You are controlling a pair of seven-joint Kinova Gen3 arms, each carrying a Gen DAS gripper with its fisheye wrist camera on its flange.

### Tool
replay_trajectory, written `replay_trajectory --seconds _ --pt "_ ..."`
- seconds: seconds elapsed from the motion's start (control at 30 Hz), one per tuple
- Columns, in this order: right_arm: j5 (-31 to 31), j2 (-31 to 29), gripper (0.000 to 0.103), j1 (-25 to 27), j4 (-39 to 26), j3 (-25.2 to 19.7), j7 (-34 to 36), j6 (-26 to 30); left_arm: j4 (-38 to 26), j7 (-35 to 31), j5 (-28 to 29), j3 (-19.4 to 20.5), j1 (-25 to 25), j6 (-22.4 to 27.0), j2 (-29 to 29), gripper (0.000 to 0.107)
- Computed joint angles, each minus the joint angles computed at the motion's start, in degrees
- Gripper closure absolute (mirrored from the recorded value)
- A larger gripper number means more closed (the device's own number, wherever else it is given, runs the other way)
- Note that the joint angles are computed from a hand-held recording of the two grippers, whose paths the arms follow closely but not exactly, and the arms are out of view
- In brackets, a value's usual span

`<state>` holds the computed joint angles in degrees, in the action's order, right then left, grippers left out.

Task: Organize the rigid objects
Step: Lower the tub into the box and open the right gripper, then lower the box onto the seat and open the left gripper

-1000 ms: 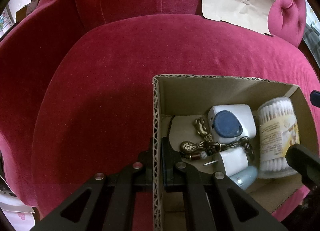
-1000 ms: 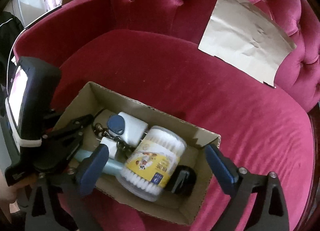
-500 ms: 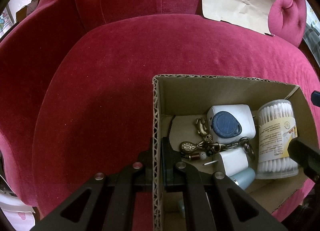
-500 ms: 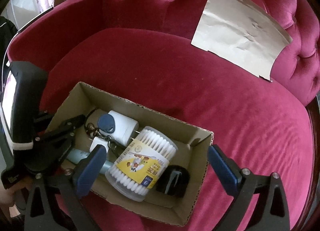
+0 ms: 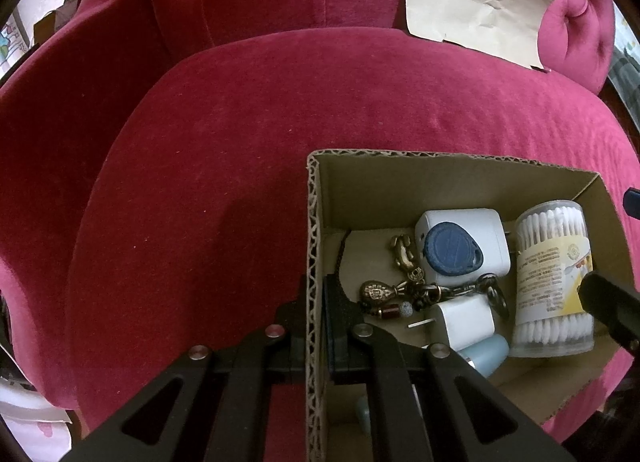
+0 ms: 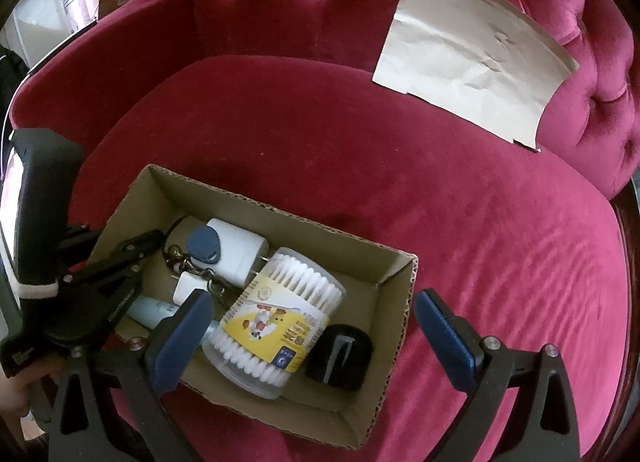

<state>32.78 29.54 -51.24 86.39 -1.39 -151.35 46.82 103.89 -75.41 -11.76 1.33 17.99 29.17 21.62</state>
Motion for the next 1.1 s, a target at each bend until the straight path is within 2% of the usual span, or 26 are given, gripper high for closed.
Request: replay_trajectory --seconds 0.07,0.13,0.2,0.33,0.4,0.57,0.83,1.1 --pt "-0.1 -0.2 0.0 0.0 0.3 0.1 -0.5 -0.1 -0.1 0.4 -0.4 -0.3 0.4 0.4 -0.2 0.101" --pt "-0.3 -0.4 0.0 0.1 0.6 0.0 -0.9 -0.2 -0.1 1.4 -1.2 -0.8 1.1 0.9 -0.5 0.094" --pt "-0.1 -0.9 0.0 -0.1 0.9 0.1 -1.5 -0.1 0.1 3.4 -2.6 -1.7 2.1 1.0 -1.2 0.065" --pt "1.2 -2.1 0.0 -0.7 1.8 0.2 -3.2 0.1 1.0 5.4 -3.4 -1.5 1.6 0.4 -3.3 0.042" --pt "1.6 -2.6 0.0 -0.7 2.2 0.0 -3.9 0.4 0.8 5.9 -3.6 -1.2 1.3 1.3 -4.0 0.015" --pt "1.4 -4.2 0.0 -0.3 3.0 -1.1 -5.1 0.9 1.3 7.6 -5.5 -0.7 2.0 2.1 -5.8 0.004" --pt "2.6 -6.2 0.0 -0.8 3.8 -2.3 -8.1 3.7 2.0 7.9 -5.4 1.7 1.5 3.7 -9.0 0.004" --pt "5.7 -9.4 0.0 -1.9 4.9 -3.7 -12.9 5.8 1.3 12.9 -9.0 2.9 4.0 7.3 -11.4 0.004"
